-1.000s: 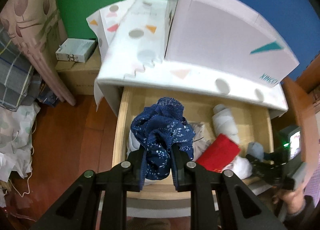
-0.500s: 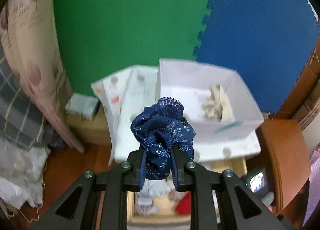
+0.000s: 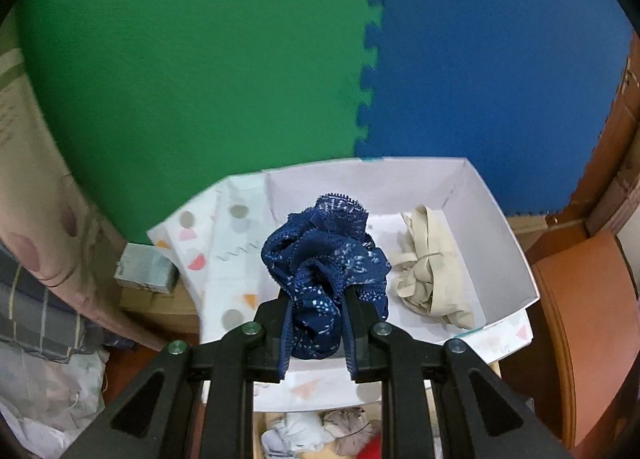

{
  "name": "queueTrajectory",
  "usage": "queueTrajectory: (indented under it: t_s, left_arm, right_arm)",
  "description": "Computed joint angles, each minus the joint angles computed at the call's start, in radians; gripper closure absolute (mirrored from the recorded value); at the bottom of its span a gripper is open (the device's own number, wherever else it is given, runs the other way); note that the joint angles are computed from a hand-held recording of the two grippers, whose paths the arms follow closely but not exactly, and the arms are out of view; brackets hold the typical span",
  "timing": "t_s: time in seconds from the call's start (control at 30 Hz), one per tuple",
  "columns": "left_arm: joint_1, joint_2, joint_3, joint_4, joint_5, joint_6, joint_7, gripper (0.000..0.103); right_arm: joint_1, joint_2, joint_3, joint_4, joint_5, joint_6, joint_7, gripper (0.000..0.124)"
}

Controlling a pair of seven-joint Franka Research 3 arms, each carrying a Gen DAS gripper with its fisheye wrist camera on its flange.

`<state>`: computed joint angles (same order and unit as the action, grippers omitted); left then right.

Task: Take underwear out of drawer
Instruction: 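Lift the navy cloth out of the drawer over the white box with the left tool, then lower the navy cloth into the white box and open the left tool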

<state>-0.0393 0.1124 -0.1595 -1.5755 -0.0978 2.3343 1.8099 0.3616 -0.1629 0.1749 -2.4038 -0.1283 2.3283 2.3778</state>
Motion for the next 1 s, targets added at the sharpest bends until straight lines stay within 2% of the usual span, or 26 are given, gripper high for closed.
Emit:
queueTrajectory:
  t_s: [0.17,0.5,0.63,0.87,1.0]
  left_arm:
    - [-0.028,0.065,-0.004,0.014,0.1,-0.032,-0.061,0.083]
    - [-0.017,0.094,-0.007,-0.013,0.132,-0.04,-0.1,0.082]
    - [-0.012,0.093,-0.01,-0.017,0.123,-0.035,-0.099,0.079]
    - [-0.01,0.075,-0.008,-0.033,0.124,-0.008,-0.106,0.057]
    - [0.0,0.055,-0.009,-0.036,0.085,-0.018,-0.086,0.054]
  right_arm:
    - [-0.005,-0.018,-0.01,-0.023,0.031,0.02,-0.025,0.088]
    - [-0.028,-0.021,-0.019,-0.037,0.053,0.034,-0.066,0.088]
    - [-0.036,-0.02,-0.026,-0.039,0.065,0.042,-0.081,0.088]
    - [-0.05,-0.028,-0.028,-0.034,0.068,0.028,-0.103,0.087]
    - [-0.058,-0.032,-0.03,-0.032,0.062,0.023,-0.104,0.087]
